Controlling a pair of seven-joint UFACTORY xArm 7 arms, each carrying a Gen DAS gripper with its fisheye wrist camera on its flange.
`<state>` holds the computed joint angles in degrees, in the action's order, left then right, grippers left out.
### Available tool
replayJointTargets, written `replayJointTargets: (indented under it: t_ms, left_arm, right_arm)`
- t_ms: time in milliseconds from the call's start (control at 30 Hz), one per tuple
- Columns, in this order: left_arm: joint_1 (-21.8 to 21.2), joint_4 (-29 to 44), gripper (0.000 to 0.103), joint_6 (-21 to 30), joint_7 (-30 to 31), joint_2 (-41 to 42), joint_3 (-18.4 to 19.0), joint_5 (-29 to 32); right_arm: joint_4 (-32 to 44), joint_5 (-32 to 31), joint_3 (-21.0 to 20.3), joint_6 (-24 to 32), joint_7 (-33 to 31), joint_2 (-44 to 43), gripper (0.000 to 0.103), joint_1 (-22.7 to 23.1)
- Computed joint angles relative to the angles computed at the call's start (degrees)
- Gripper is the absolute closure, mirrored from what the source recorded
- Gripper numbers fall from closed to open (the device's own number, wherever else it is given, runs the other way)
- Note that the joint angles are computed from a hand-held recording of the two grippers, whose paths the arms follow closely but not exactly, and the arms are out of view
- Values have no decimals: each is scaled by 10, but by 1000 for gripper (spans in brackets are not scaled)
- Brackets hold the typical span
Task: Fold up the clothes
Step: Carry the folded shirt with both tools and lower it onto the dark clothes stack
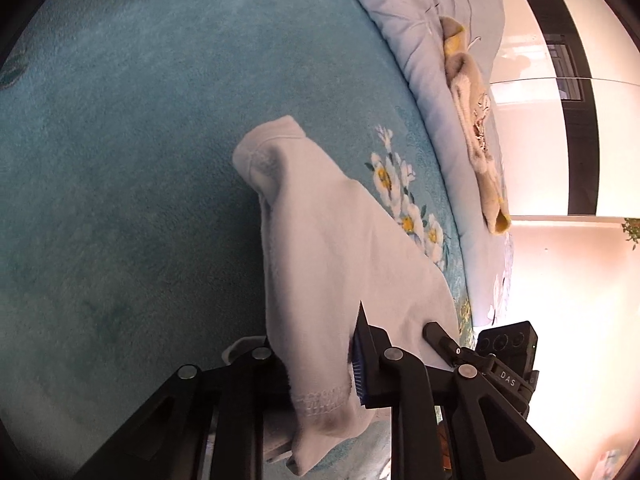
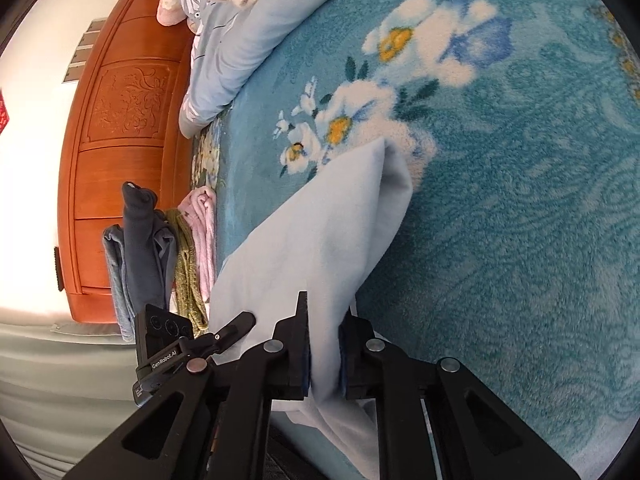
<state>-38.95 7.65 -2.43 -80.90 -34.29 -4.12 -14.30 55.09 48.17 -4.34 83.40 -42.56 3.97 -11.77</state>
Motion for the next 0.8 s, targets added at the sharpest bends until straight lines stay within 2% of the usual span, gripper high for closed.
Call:
replayJointTargets:
  t_ms: [100,167,233,300,367,467,533,633,733,800]
  left_arm:
    - [63,1,82,57,-30,-68,-74,13]
    - [96,-6,82,102,-56,-140,-110,26]
    - [119,-9,82,154,-77,-216,-132,43]
    - [138,-5,82,228,-91,-306,-143,66]
    - [159,13,82,325,-95,-405,-149,96]
    - [189,58,82,479,-63,-531,-127,138]
    - [219,97,82,557,-32,-584,-113,157]
    - [268,156,82,641,11,-630,-95,187]
    - [310,208,82,699,70,-645,-67,220]
    - [338,218,82,739,118,-675,-13,258]
  right_arm:
    - [5,12,1,22,-5,-19,93,2]
    - [13,25,2,40,-9,-30,93,7]
    - [27,45,2,65,-17,-39,93,13]
    - [46,60,7,85,-29,-51,93,25]
    - [77,73,17,105,-26,-55,93,45]
    - [139,112,41,133,-24,-51,93,86]
    - [193,135,59,146,-24,-37,93,115]
    - [280,154,93,145,-7,-3,93,162]
    - [376,166,128,133,18,42,93,205]
    - [452,170,153,122,38,82,93,233]
